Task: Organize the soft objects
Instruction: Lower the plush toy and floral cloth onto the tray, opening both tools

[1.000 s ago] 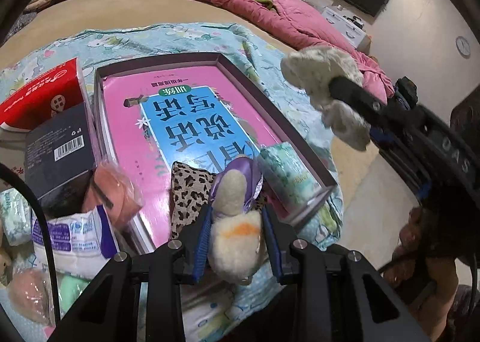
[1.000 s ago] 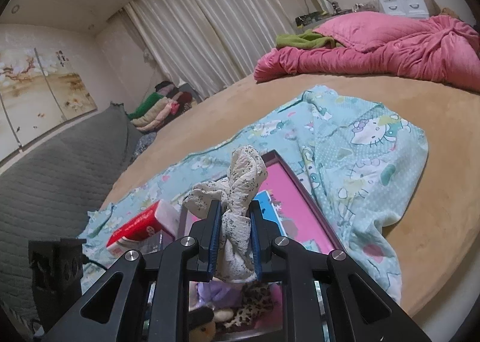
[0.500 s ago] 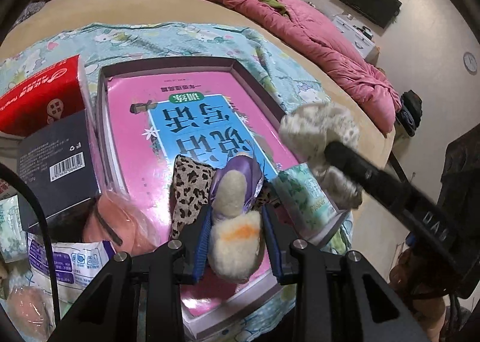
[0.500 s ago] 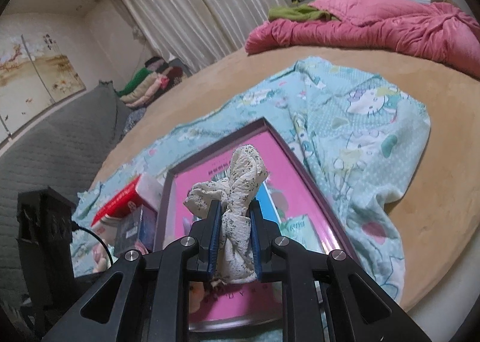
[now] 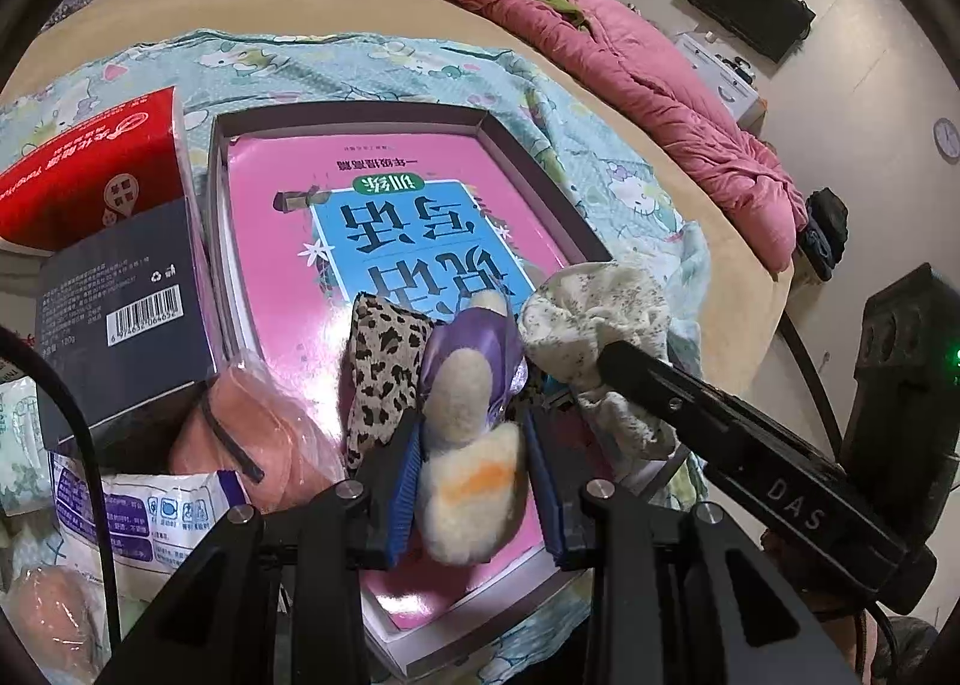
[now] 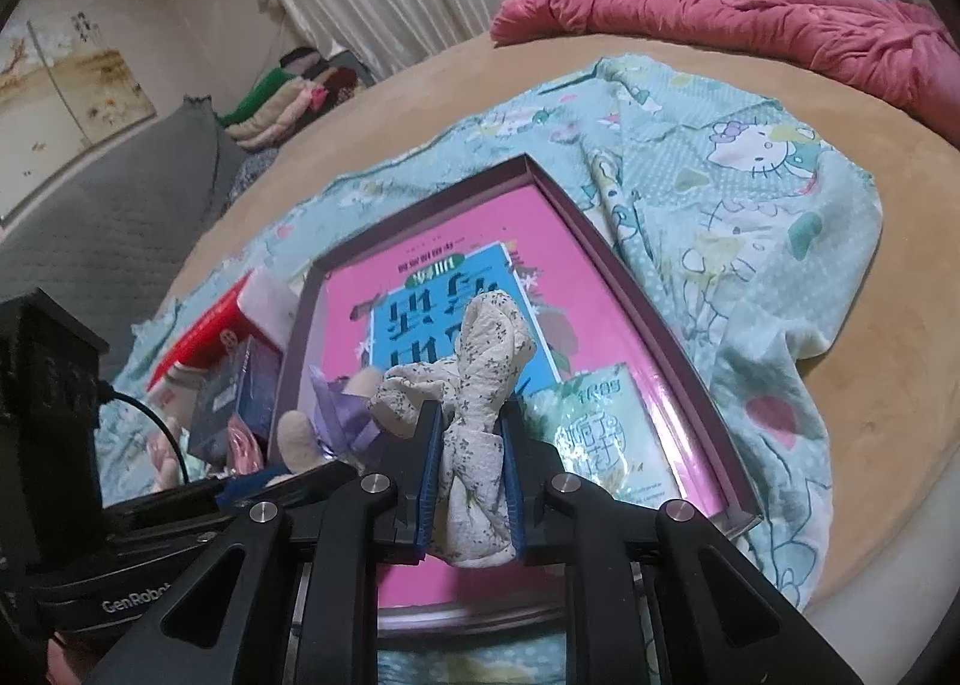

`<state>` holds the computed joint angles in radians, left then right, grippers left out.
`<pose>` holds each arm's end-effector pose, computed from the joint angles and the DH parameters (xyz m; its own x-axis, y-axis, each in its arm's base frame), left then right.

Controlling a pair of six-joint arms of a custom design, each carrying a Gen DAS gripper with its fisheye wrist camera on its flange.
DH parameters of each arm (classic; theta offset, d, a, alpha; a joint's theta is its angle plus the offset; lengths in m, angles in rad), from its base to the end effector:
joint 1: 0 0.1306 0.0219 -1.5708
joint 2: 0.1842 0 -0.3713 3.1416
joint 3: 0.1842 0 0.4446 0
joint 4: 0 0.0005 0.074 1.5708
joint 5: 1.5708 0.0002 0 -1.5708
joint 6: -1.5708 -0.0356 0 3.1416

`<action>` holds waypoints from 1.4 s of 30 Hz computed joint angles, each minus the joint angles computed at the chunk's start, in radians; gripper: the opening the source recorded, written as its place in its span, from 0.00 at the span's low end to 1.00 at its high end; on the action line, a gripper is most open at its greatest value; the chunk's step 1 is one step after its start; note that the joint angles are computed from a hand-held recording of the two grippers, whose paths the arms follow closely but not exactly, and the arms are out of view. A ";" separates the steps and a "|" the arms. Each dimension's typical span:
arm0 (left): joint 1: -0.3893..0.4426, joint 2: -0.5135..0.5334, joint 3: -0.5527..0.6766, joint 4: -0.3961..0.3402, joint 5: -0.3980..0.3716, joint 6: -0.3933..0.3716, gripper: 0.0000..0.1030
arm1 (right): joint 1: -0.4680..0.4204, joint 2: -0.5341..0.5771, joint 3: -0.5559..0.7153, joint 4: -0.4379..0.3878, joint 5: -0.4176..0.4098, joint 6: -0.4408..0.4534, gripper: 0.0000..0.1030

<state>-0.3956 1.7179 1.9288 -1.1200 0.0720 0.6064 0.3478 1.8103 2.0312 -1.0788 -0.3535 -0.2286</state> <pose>0.5936 -0.2512 0.4883 -0.8405 -0.2650 -0.4726 -0.0655 0.9155 -0.3968 0.6338 0.2423 0.4851 -0.8134 -0.0687 -0.5777 -0.3576 0.8423 0.4033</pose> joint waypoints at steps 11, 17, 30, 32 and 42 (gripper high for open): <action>-0.006 -0.016 -0.016 -0.008 0.000 0.001 0.33 | 0.007 0.021 0.027 -0.044 0.012 0.022 0.24; -0.008 -0.019 -0.018 -0.020 -0.014 -0.004 0.33 | 0.011 0.017 0.024 -0.035 0.028 0.025 0.29; -0.012 -0.015 -0.001 -0.046 -0.019 -0.003 0.36 | 0.009 -0.011 -0.004 0.017 0.069 0.022 0.33; -0.012 -0.013 0.004 -0.052 -0.024 -0.006 0.41 | 0.008 -0.011 -0.002 0.016 0.070 0.022 0.33; -0.016 -0.018 0.026 -0.060 -0.044 -0.028 0.57 | 0.004 -0.020 -0.015 0.040 0.067 0.012 0.34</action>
